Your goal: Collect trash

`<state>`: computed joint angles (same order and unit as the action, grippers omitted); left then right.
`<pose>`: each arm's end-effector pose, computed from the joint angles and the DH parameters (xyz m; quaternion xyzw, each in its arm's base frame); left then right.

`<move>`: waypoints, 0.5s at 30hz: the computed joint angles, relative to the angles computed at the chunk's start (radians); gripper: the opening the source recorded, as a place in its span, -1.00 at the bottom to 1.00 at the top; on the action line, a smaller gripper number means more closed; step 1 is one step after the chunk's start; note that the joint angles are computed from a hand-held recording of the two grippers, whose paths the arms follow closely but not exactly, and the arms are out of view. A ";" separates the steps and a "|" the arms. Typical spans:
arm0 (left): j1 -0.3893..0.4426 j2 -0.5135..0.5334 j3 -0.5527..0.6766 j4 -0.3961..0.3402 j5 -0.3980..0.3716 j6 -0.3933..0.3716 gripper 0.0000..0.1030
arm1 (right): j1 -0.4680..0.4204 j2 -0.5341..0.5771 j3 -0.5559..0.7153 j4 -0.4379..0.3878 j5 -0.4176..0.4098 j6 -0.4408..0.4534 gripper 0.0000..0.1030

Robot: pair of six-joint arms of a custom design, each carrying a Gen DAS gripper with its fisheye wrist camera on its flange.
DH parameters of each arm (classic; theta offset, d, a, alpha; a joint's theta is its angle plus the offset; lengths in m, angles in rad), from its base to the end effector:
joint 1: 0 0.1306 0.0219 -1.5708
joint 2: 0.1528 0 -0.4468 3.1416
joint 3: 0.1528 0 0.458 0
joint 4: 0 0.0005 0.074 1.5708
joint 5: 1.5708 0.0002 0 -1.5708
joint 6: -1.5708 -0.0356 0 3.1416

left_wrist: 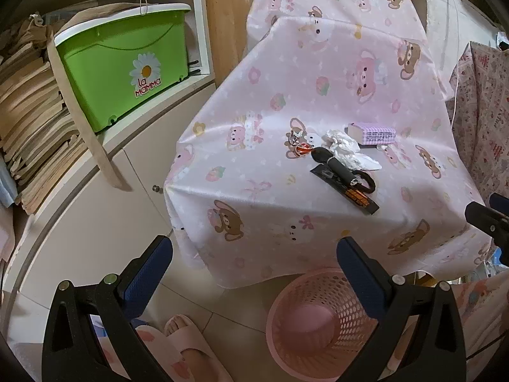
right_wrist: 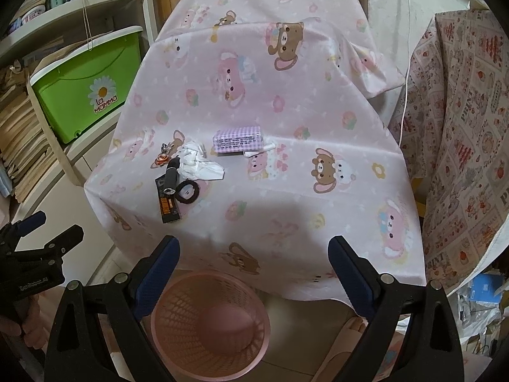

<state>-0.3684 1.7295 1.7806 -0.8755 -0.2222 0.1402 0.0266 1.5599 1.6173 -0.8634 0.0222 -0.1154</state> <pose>0.6463 -0.2416 0.4993 0.0652 0.9240 0.0088 0.3767 0.6179 0.0151 0.5200 0.0453 0.9266 0.0162 0.3729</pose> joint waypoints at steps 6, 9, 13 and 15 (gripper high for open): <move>0.005 0.008 0.036 -0.008 -0.001 0.010 0.92 | -0.003 0.001 0.012 -0.003 -0.044 0.014 0.83; 0.014 0.061 0.151 -0.085 0.014 0.012 0.53 | -0.012 0.027 0.066 -0.046 -0.098 0.017 0.63; 0.029 0.167 0.367 -0.200 0.111 -0.007 0.18 | -0.032 0.101 0.202 -0.129 -0.190 0.027 0.20; 0.029 0.232 0.479 -0.245 0.111 -0.024 0.06 | -0.039 0.146 0.274 -0.163 -0.229 0.025 0.03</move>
<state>-0.3393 1.9612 2.2596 -1.1200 -0.1116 0.1167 -0.0125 1.7059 1.8913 -1.0265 -0.2068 -0.0904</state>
